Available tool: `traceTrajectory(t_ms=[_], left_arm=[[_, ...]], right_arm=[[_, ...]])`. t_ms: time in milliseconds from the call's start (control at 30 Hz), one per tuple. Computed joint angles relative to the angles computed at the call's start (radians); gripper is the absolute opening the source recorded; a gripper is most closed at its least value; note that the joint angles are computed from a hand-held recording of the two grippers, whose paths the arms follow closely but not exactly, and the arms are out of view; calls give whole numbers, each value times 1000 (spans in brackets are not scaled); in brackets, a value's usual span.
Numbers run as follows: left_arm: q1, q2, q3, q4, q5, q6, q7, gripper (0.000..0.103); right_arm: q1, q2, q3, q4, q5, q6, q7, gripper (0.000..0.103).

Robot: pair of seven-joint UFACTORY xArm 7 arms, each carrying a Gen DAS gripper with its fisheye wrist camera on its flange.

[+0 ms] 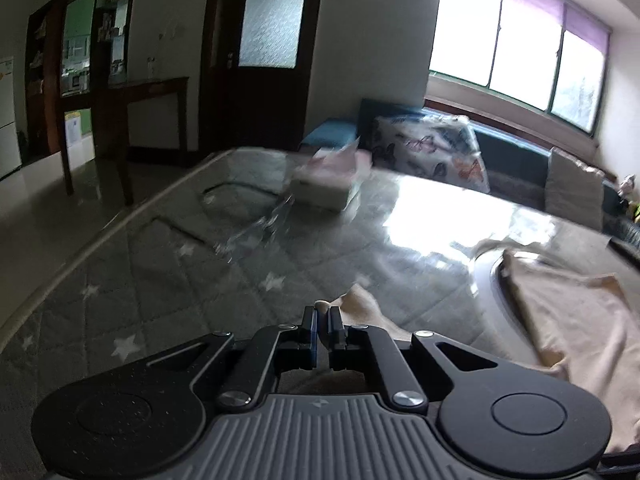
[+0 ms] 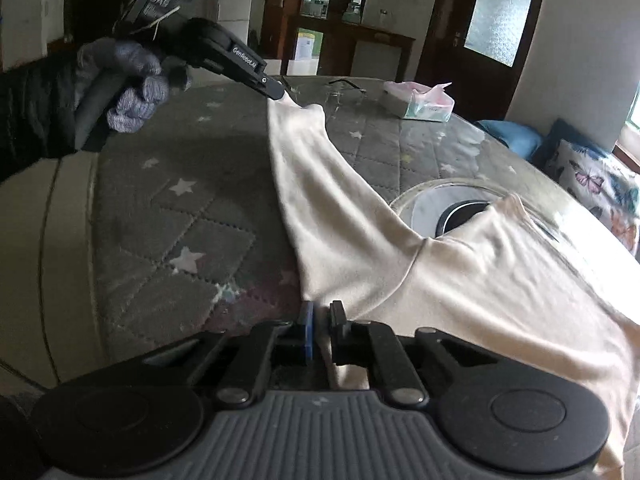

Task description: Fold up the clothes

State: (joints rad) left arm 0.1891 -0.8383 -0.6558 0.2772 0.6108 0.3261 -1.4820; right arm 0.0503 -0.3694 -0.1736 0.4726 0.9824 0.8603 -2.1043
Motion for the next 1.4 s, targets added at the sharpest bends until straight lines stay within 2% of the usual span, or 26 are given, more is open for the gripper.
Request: traceTrajectory(t_ms=[133, 200, 233, 333, 433, 533, 667, 767, 833, 900, 967, 1033, 1100, 1133, 1233, 1333, 1400], left_arm=[[-30, 75, 18, -8, -22, 52, 3, 9], [-40, 73, 21, -17, -11, 60, -20, 16], [-48, 70, 18, -8, -10, 93, -27, 16], [-79, 58, 15, 23, 14, 175, -45, 15], [-107, 54, 17, 47, 63, 141, -64, 15], [-95, 127, -6, 93, 110, 38, -67, 13], [8, 263, -102, 183, 194, -84, -88, 13], [103, 338, -196, 241, 260, -129, -132, 13], [136, 371, -233, 263, 291, -128, -151, 13], [130, 404, -238, 274, 316, -114, -159, 13], [124, 435, -254, 296, 349, -58, -164, 13], [86, 452, -230, 305, 353, -29, -164, 13], [30, 451, -175, 310, 339, -4, -138, 13], [24, 455, -169, 323, 360, 0, -149, 13], [27, 487, -163, 376, 455, -33, -206, 13], [58, 615, -195, 481, 590, -52, -275, 13], [61, 739, -219, 565, 683, -11, -298, 13]], right_arm=[[-5, 4, -2, -2, -5, 1, -31, 7], [-5, -5, 1, -6, -15, 7, -29, 14], [-4, -7, -2, -6, -17, 13, -29, 18], [-16, -15, -20, 3, -20, 49, -12, 18], [-26, -14, -20, 4, -9, 35, 1, 18], [-37, -12, -20, 3, -42, 49, 17, 18], [-64, -25, -51, 17, -57, 92, 31, 24], [-83, -9, -62, 39, -13, 50, 33, 30], [-93, 19, -57, 59, 12, 1, 49, 31], [-106, 47, -56, 77, 16, -28, 65, 31], [-131, 65, -64, 95, -16, -10, 88, 31], [-160, 71, -79, 104, -52, 24, 81, 31], [-181, 63, -88, 98, -57, 22, 67, 30], [-191, 60, -92, 99, -59, 25, 66, 30], [-209, 66, -98, 107, -62, 31, 73, 30], [-212, 67, -90, 97, -62, 21, 52, 30], [-206, 58, -87, 78, -42, -3, 16, 28]])
